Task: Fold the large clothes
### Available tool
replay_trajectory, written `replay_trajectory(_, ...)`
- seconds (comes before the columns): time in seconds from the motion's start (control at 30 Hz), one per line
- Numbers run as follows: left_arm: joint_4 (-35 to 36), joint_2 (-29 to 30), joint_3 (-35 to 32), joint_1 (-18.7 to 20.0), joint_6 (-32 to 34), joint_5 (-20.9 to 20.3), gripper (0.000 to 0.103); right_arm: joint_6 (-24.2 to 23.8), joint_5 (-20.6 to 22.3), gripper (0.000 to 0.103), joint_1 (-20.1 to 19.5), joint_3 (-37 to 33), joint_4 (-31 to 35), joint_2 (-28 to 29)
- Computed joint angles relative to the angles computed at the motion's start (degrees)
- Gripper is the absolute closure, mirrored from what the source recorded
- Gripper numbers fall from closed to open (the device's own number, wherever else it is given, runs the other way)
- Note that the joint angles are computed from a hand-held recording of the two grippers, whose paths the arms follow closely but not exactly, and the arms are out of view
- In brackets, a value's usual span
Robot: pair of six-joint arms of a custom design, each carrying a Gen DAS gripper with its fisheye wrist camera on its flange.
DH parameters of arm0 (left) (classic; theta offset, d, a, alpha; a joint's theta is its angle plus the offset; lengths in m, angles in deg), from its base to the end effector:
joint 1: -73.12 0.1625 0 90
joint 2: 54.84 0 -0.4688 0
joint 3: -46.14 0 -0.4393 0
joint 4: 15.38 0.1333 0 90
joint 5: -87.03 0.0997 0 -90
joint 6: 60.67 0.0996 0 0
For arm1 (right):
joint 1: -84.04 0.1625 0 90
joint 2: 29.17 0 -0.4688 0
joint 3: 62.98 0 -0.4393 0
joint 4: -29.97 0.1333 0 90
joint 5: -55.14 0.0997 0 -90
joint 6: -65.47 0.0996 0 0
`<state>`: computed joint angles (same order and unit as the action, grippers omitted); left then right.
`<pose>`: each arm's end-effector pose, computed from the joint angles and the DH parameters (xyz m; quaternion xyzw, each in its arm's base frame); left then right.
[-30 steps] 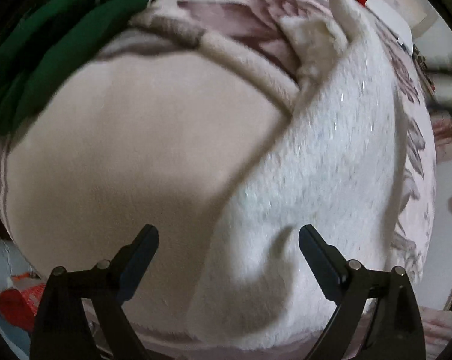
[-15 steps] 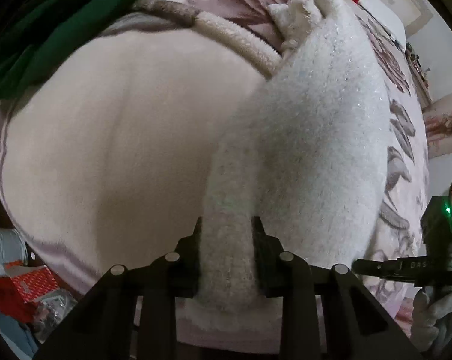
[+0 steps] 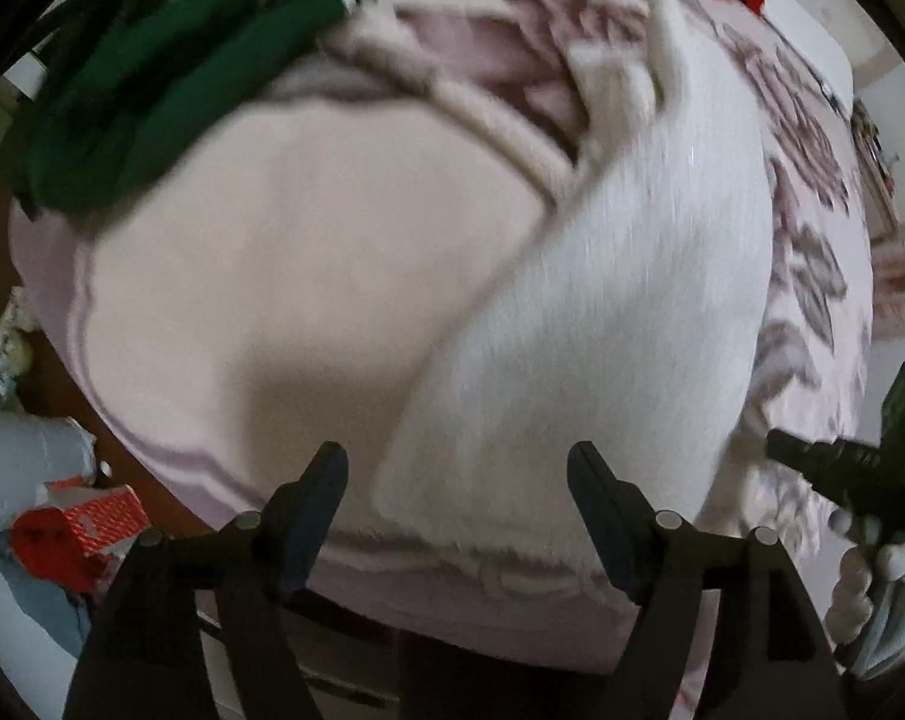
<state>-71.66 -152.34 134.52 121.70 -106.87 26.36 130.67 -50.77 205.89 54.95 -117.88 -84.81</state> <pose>-0.1460 -0.4407 0.5765 0.0145 0.9466 -0.0225 0.3212 0.3860 -0.4205 0.0574 -0.2788 -0.9496 0.0782 0.1203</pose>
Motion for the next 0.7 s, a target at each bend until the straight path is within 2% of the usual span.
replay_trajectory(0.07, -1.02, 1.41, -1.15, -0.39, 0.72, 2.61, 0.029, -1.84, -1.92, 0.065, -0.78, -2.04, 0.36, -0.41)
replay_trajectory(0.13, -2.7, 2.98, -1.42, -0.46, 1.61, 4.17, 0.029, -4.41, -2.8, 0.052, -1.75, -3.84, -1.4, -0.15)
replay_trajectory(0.23, -5.54, 3.25, 0.27, 0.44, 3.85, 7.58, 0.029, -9.89, -0.08, 0.052, -4.2, -8.1, -5.89, 2.3)
replay_trajectory(0.3, -6.15, 3.3, 3.48, 1.42, 3.89, 11.17, 0.029, -15.46, 2.14, 0.052, -5.28, -13.56, -5.73, 6.01)
replay_trajectory(0.33, -5.69, 3.17, 5.63, 2.43, 3.66, 13.09, 0.029, -17.82, 2.22, 0.053, -5.39, -17.76, -3.87, 8.88)
replay_trajectory(0.4, -5.65, 3.06, 8.34, 4.6, 3.5, 14.43, 0.029, -23.42, 1.36, 0.054, -5.8, -26.39, 2.61, 14.46)
replay_trajectory(0.47, -7.69, 2.5, 10.72, 6.59, 4.7, 15.11, 0.029, -25.89, -2.46, 0.054, -5.63, -35.4, 12.37, 20.44)
replay_trajectory(0.57, -13.88, 1.28, 13.93, 9.24, 8.99, 15.4, 0.028, -27.81, -4.05, 0.054, -6.22, -40.64, 18.62, 24.73)
replay_trajectory(0.6, -16.05, 1.18, 14.51, 10.03, 10.34, 15.34, 0.025, -28.33, -4.16, 0.054, -6.42, -41.46, 18.94, 25.5)
replay_trajectory(0.67, -19.58, 1.41, 15.19, 11.95, 12.02, 16.06, 0.0, -29.04, -3.03, 0.054, -7.52, -40.19, 17.38, 25.2)
replay_trajectory(0.7, -21.38, 1.48, 15.15, 13.01, 12.94, 15.43, 0.0, -28.97, -2.23, 0.054, -7.91, -39.84, 17.16, 24.95)
